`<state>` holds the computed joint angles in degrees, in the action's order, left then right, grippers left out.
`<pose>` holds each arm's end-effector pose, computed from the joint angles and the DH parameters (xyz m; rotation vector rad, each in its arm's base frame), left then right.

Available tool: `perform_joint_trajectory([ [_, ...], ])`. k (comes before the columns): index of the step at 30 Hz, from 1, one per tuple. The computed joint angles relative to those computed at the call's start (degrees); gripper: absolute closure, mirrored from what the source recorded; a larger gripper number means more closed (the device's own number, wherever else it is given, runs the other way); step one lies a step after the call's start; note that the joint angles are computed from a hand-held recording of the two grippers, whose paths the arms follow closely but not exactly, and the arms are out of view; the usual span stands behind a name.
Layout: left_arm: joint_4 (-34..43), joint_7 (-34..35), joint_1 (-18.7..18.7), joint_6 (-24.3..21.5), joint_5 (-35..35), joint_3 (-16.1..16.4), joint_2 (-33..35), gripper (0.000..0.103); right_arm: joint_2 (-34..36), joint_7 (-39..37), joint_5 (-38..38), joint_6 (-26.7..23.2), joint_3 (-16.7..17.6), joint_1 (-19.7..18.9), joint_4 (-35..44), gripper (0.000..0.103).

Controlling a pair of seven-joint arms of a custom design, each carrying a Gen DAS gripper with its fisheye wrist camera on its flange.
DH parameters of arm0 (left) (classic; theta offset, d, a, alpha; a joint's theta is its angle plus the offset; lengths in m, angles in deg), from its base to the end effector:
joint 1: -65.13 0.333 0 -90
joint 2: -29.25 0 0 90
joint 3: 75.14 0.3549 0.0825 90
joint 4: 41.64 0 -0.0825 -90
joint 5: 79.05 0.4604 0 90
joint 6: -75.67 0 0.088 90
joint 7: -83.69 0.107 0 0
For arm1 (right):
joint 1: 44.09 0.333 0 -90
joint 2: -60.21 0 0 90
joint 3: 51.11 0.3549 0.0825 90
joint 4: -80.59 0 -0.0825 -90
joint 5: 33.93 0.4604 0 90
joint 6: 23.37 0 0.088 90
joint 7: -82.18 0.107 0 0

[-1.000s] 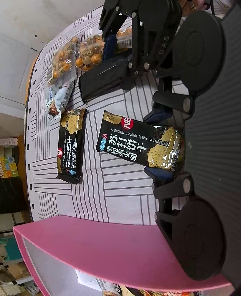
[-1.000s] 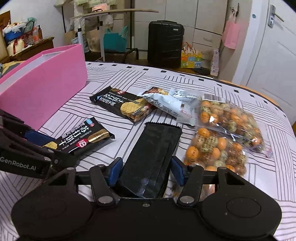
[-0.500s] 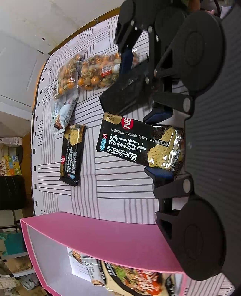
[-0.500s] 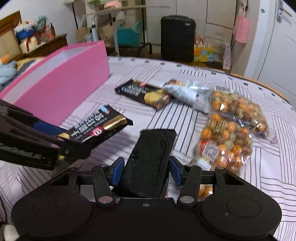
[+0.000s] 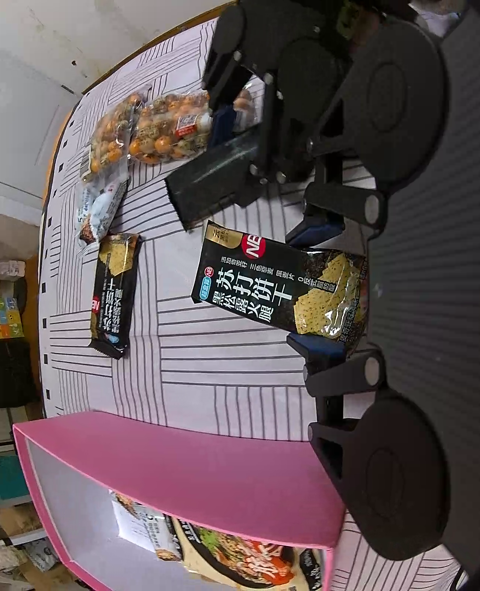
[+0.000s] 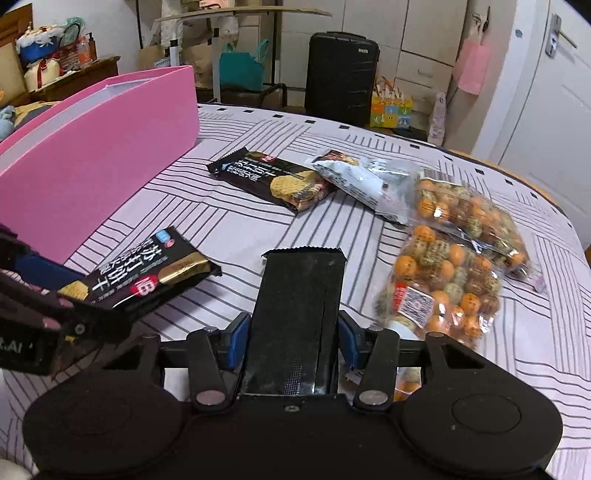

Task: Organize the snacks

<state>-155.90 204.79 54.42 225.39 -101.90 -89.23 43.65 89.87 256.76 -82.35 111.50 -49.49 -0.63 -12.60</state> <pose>0.6406 -0.2785 0.3680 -1.3354 2.6850 -0.7325 0.5670 0.5498 0.3377 -1.7317 1.9990 -0.7328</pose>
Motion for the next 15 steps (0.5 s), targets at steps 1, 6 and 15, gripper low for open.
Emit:
perform_joint_trajectory([
  [1,-0.42,0.89,0.37,0.07,-0.95,-0.3,-0.42,0.054,-0.65,0.22,0.68,0.6,0.23,-0.36,-0.73,0.049],
  [6,-2.55,3.61,1.11,-1.17,-4.07,-0.54,-3.46,0.054,-4.85,-2.43,7.67,5.59,3.11,-3.58,-5.03,0.049],
  [15,-6.99,3.68,1.33,-3.96,-3.71,1.67,-10.16,0.054,-9.25,-14.9,19.18,6.55,7.03,-5.47,-6.37,0.049],
])
